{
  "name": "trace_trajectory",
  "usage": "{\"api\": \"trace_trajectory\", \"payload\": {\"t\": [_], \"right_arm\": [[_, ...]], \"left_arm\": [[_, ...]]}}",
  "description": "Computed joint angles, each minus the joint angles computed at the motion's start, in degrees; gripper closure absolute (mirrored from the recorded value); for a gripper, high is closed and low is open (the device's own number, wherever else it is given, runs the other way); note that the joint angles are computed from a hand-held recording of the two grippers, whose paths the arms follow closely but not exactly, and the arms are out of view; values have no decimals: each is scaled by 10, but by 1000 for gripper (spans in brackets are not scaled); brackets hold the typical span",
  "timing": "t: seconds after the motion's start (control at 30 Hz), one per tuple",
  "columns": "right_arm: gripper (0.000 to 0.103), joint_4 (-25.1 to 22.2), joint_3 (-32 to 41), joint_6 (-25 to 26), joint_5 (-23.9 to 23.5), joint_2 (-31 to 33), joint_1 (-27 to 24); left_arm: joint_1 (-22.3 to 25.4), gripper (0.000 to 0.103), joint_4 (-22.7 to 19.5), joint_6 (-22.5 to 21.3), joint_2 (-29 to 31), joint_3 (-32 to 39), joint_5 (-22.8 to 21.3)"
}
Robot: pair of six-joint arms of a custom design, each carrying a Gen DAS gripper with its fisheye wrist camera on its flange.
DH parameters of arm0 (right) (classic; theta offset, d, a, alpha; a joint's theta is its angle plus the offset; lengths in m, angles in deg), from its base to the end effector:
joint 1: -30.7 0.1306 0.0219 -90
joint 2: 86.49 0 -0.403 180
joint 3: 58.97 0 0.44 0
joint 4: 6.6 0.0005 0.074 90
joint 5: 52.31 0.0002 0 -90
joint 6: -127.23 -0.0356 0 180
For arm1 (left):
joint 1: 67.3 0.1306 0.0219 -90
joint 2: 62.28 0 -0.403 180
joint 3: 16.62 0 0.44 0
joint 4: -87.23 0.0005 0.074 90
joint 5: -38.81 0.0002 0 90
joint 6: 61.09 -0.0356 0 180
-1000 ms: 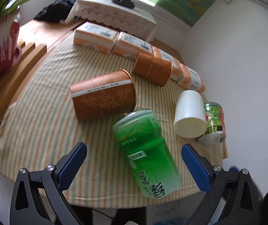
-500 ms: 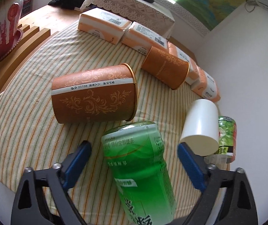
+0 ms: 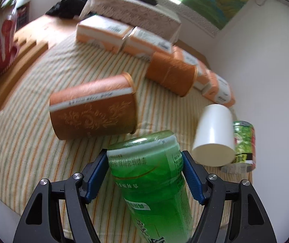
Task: Flip cup upside down
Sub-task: 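Rotate the green bottle upright with the left gripper and lower it onto the table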
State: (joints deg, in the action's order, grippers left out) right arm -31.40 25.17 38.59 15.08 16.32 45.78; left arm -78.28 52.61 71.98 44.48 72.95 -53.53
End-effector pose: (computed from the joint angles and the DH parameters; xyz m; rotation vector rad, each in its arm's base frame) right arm 0.5812 0.1703 0.3091 -0.5288 2.2666 0.5794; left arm 0.6148 -0.1183 0.3002 -0.7102 2.4052 -0.3488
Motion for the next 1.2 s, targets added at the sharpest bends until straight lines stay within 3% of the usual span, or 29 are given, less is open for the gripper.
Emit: {"api": "trace_trajectory", "payload": {"t": [0.33,0.53,0.63,0.73,0.93,1.2], "right_arm": [[30,25,-15,-18,10,-5,1],[30,76,-46,-20,64,-23,11],[30,88,-56,-18,83,-28,14],[30,102,-66,-16,105,-35,17],[30,106,-71,-23,101,-40,14],[30,108,-70,-25,103,-38,16]], "left_arm": [[-48,29,46,-154,-35,-11,-131],[-85,29,107,-254,-33,-20,-218],[-98,29,117,-292,-23,-14,-239],[-103,29,109,-298,-17,-5,-239],[-99,29,87,-291,-14,5,-214],[-98,29,89,-287,-7,0,-192]]}}
